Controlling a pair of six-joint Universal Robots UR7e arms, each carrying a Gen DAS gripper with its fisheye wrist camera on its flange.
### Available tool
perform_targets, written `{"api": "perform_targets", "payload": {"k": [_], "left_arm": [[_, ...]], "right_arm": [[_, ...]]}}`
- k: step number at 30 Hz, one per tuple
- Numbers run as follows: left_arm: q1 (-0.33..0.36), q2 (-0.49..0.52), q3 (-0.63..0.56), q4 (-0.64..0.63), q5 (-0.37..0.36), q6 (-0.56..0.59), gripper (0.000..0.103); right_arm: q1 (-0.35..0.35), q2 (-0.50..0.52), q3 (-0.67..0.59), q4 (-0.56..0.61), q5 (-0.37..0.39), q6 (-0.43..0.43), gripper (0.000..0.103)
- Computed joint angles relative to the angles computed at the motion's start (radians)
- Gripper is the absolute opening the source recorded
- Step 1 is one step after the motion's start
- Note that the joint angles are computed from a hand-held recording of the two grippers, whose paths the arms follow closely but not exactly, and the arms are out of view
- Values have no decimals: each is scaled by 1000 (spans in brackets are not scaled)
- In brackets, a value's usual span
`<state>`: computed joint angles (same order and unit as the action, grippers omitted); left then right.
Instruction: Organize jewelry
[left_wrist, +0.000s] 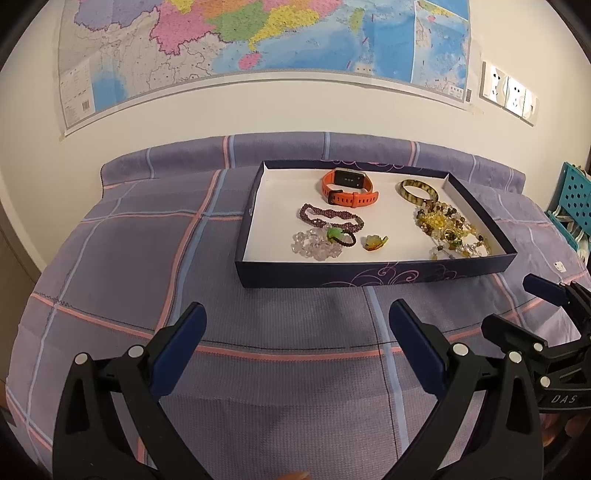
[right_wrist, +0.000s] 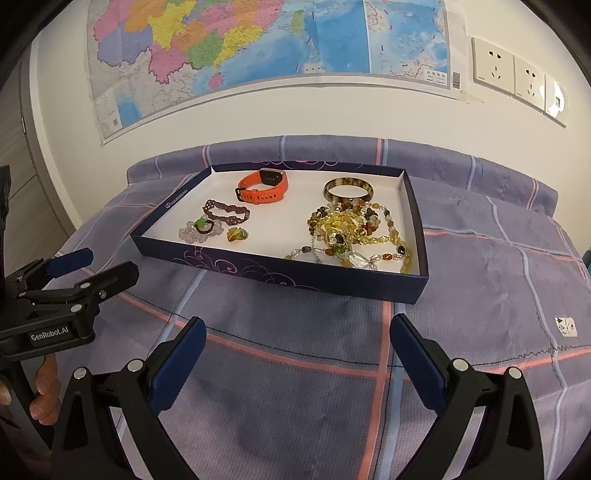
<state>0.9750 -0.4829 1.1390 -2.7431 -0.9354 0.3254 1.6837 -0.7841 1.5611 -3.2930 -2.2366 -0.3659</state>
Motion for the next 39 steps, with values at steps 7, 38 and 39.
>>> {"api": "perform_targets", "payload": {"k": [7,38,39], "left_arm": [[2,2,-3,12,5,-13,98],[4,12,-20,28,7,-18,98],[4,12,-21,30,6,-18,98]], "right_arm": [[-4,-2,-2,17,5,10,96],[-10,-5,-3,38,6,34,96],[-9,-4,-4,39,5,35,96]]}}
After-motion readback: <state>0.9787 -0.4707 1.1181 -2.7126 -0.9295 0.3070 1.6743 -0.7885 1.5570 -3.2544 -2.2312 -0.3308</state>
